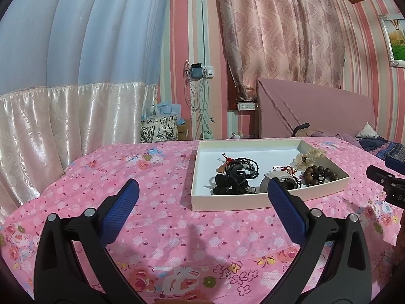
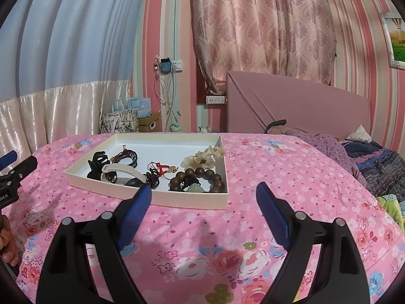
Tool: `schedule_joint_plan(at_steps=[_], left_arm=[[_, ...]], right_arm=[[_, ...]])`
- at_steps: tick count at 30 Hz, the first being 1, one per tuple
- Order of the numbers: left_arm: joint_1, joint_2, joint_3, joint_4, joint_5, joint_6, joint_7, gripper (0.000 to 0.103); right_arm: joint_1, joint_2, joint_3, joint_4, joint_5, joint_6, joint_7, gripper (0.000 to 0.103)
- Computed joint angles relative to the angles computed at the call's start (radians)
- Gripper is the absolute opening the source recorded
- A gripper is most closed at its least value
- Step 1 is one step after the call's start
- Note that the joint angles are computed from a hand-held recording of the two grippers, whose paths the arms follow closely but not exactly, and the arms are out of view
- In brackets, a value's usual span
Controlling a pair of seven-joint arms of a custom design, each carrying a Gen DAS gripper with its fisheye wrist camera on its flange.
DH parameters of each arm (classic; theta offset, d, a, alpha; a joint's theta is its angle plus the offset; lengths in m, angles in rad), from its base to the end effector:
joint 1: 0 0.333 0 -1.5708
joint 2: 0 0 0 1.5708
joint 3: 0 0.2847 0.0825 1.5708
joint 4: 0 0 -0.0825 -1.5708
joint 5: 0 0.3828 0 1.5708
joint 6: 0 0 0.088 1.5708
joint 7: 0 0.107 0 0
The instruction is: Organize jewelry
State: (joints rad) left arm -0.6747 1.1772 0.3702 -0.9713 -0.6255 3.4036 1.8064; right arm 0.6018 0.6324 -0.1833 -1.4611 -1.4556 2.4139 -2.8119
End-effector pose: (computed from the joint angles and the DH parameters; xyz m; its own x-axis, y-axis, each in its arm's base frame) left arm 0.7141 -0.3224 0.3036 -0.2664 -0.9635 -0.0272 -0.2421 0.0942 -0.9657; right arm 0.6564 0.3135 0.3310 -0.3794 -0.9247 0.0310 -0.3446 0.1101 -0.9323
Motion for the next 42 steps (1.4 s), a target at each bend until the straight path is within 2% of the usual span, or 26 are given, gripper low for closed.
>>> schedule_joint_plan(at_steps=[6,7,11,15,23,33,42], left_arm=[[-0.028,0.009,0.066,-0.002,-0.007,-0.027,-0.058,0.1],[-0.052,0.023,0.117,0.0,-0.025,-0.042,-0.087,0.1],[-0.094,0.051,0.226,0.002,-0.024,-0.084,-0.183,0.1],[-0.089,0.044,0.222,-0.012,0.024,-0.078,-0.228,0.1],[-0.087,0.044,0.239,-0.022,0.106,-0.075,-0.32,0.1],[-0.103,0.07,0.303,-0.008,0.162,-0.1,-0.431,0.1],[-0.105,0.082,0.329,-0.002,0.206,-0.107,-0.496,0.1]], right_arm=[[-0.001,0.005,0.0,0.007,0.014,0.002,-0.017,0.085],[-0.003,0.01,0.001,0.015,0.019,0.004,-0.026,0.085],[-0.018,0.034,0.007,0.048,0.075,0.017,-0.082,0.085],[0.002,0.031,-0.015,0.04,0.073,0.013,-0.059,0.085],[-0.001,0.025,-0.016,0.029,0.07,0.03,-0.051,0.085],[-0.009,0.027,-0.017,0.031,0.067,0.054,-0.049,0.085],[-0.007,0.028,-0.02,0.031,0.071,0.057,-0.047,0.085]])
